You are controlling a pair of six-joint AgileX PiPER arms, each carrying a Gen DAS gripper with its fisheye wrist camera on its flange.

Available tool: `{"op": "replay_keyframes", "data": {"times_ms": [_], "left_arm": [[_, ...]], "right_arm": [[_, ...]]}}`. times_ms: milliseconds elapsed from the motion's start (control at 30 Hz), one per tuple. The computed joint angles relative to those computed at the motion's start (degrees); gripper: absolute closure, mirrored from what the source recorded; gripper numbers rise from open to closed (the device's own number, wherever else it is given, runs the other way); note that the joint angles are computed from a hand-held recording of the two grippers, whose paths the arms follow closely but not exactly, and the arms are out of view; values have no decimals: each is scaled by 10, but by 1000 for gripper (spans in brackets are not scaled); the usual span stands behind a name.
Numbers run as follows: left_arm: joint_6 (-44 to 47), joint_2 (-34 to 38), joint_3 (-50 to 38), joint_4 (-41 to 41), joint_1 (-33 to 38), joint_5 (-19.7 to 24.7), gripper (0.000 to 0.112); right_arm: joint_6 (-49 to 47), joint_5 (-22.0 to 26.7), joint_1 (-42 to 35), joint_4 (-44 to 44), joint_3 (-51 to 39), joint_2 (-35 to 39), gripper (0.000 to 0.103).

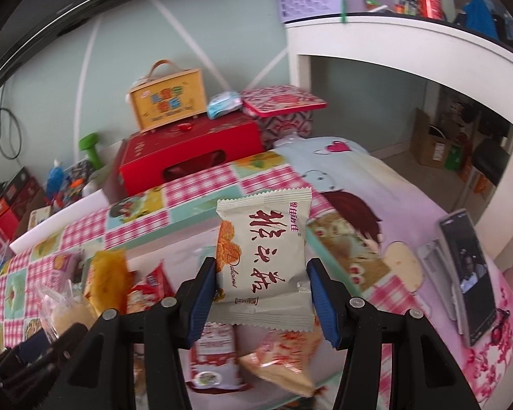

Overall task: Organize snacks
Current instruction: 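Lift both held snacks and carry them over the teal-rimmed tray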

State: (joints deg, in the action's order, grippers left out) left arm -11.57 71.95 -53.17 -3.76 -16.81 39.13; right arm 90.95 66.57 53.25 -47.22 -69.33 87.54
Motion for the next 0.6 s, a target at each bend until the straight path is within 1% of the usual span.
{"op": "replay_keyframes", "data": {"times_ms": [100, 200, 300, 600], "left_arm": [[-15, 5, -2, 14, -25, -4, 48], [-21, 12, -7, 20, -35, -7, 48], [-40, 16, -8, 42, -46, -12, 48], [-47, 45, -12, 50, -56, -25, 48]], "right_arm": [[6, 1, -8, -1, 18, -16, 47], [5, -3, -16, 1, 29, -24, 47], [-3, -19, -26, 11, 35, -21, 47], [-20, -69, -51, 37, 46, 1, 46]]}}
